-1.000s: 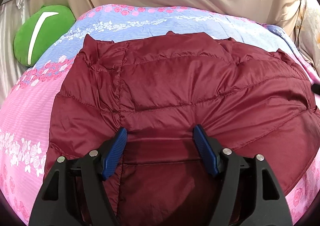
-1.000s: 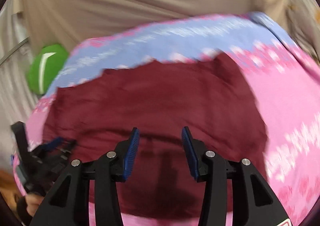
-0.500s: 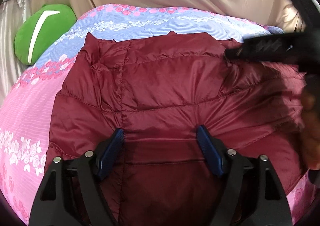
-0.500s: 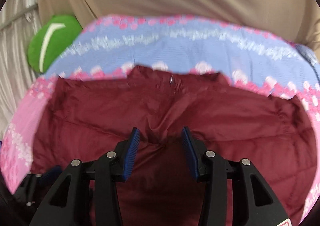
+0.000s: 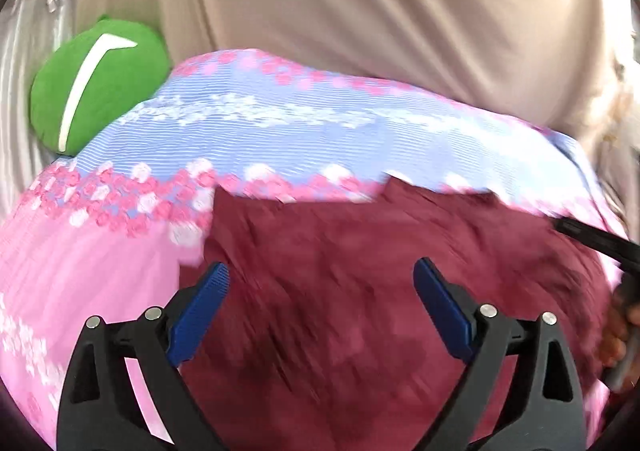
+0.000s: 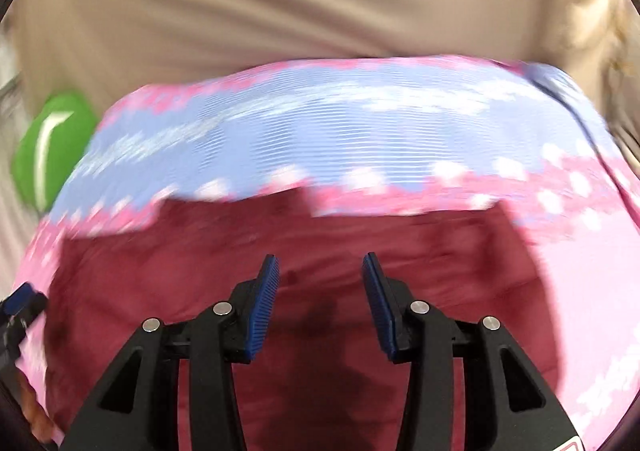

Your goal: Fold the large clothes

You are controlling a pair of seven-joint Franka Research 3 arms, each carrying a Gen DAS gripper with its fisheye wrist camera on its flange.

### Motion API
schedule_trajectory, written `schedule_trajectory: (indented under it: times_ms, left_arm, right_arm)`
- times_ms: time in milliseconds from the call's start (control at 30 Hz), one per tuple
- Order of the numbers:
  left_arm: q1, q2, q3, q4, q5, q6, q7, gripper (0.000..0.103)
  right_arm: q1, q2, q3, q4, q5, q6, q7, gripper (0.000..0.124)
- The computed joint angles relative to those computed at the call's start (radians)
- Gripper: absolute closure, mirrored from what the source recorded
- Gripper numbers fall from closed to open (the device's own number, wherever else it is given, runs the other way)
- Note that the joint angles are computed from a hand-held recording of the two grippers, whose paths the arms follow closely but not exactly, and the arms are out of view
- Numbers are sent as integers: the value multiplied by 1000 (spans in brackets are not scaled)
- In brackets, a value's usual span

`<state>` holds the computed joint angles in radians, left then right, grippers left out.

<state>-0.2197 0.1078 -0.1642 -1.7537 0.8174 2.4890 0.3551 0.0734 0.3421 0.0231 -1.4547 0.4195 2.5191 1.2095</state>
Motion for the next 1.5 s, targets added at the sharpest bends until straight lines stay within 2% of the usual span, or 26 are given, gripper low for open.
schedule_trajectory:
  times_ms: [33, 167, 200, 267, 333, 433, 533, 600, 633, 700, 733, 767, 867, 967, 1100, 1167, 1233, 1367, 1433, 1500]
  left_arm:
    - [10, 30, 6, 30, -20, 2, 19, 12]
    - [11, 183, 26, 172, -112, -138, 122, 12]
    - [19, 196, 29, 170, -155, -143, 141, 10]
    - [42, 189, 35, 126, -211, -64, 132, 10]
    - [30, 188, 47, 127, -213, -77, 133, 8]
    - [17, 191, 56, 129, -197, -85, 120, 8]
    - [15, 194, 58, 131, -201, -82, 119, 8]
    - [8, 176, 58, 122, -197, -101, 109, 10]
    - [3, 159, 58, 110, -186, -110, 98, 10]
    - [-14, 66, 55, 22, -122, -94, 27, 9]
    - [-9, 34, 47, -11, -109, -77, 15, 9]
    - [-5, -20, 34, -65, -106, -44, 15, 8]
    - [11, -127, -3, -184, -146, 7, 31, 6]
    - [28, -206, -22, -298, -229, 58, 37, 6]
    - [60, -289, -41, -435, -261, 103, -54, 6]
    - [71, -305, -45, -478, -285, 126, -79, 6]
    - [75, -310, -34, -516, -337, 181, -71, 5]
    - [107, -298, -61, -521, -281, 239, -126, 6]
    - [99, -288, -51, -522, -310, 288, -105, 20]
    - [59, -275, -15, -528, -442, 367, 8, 58]
  right_arm:
    - [1, 32, -25, 38, -29, -2, 43, 82]
    - [-12, 141, -95, 145, -146, -32, 180, 82]
    - [-24, 171, -100, 173, -161, -61, 203, 82]
    - [-75, 218, -64, 221, -119, -120, 195, 82]
    - [-116, 223, -28, 215, -54, -119, 167, 82]
    - [-85, 202, -52, 172, -101, -70, 174, 79]
    - [-56, 205, -77, 181, -161, -68, 214, 80]
    - [-41, 157, -88, 123, -186, -21, 266, 81]
    - [-64, 94, -51, 50, -131, 15, 214, 81]
    - [-109, 5, 23, -39, -5, 21, 62, 81]
    - [-110, -41, 40, -81, 35, 17, -5, 81]
    - [-95, -100, 60, -142, 59, 23, -95, 81]
    - [-31, -178, 74, -228, 72, 6, -220, 81]
    - [41, -201, 72, -275, 55, 13, -265, 83]
    - [115, -160, 47, -275, -29, 16, -212, 83]
    - [124, -136, 41, -267, -32, 19, -203, 83]
    - [119, -125, 44, -259, 1, 7, -209, 82]
    - [110, -118, 50, -268, 57, 17, -249, 82]
    - [116, -122, 51, -285, 60, 48, -260, 82]
    - [120, -134, 52, -308, 65, 72, -270, 82]
